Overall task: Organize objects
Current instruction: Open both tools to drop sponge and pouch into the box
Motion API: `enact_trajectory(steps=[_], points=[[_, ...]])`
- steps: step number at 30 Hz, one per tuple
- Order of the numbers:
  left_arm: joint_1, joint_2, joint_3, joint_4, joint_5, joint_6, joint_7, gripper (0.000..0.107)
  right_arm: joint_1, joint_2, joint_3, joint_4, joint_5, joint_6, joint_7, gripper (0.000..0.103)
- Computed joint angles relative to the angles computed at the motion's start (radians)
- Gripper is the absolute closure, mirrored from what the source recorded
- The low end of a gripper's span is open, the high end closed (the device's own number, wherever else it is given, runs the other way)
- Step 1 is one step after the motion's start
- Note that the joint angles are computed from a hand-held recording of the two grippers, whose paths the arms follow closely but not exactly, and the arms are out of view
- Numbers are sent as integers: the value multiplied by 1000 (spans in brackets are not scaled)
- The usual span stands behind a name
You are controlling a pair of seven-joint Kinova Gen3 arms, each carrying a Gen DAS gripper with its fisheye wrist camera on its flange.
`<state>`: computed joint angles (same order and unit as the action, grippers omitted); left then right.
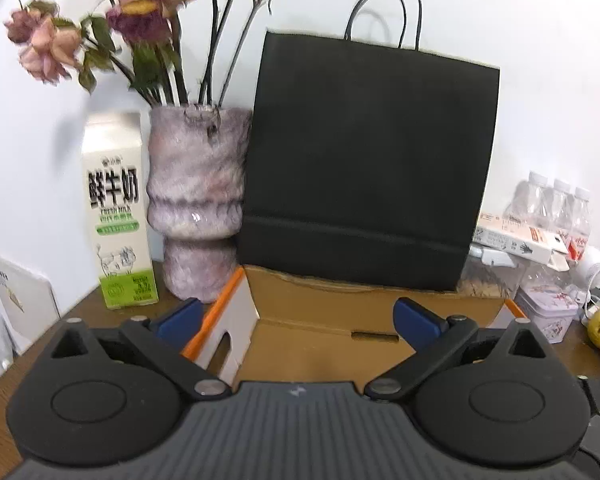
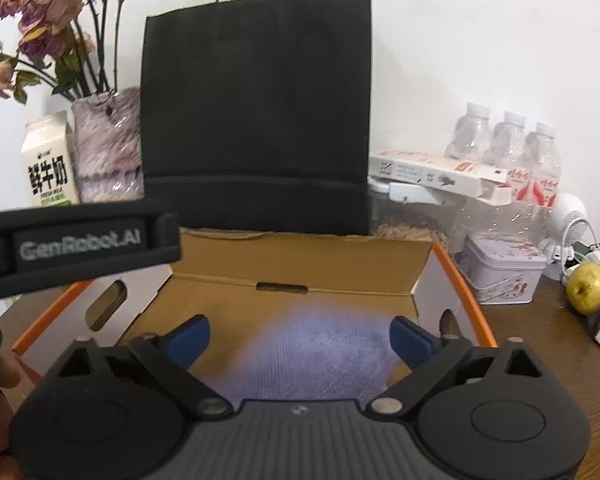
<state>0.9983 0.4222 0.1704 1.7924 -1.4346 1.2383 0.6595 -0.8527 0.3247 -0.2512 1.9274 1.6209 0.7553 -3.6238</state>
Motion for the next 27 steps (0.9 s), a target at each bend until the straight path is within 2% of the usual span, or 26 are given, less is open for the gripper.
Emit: enact_trajectory(steps=[1,22,27], points=[[-4,-4,2,-2,6,-7,-9,4,2,-2,0,-2,-8,-2,2,0],[13,-44,21,-13,51,21,-14,4,4,-42,4,4,-61,-17,-2,0],[36,-56,32,-16,60,58,-14,4,2,-76,-6,24,-53,-10,-13,0]])
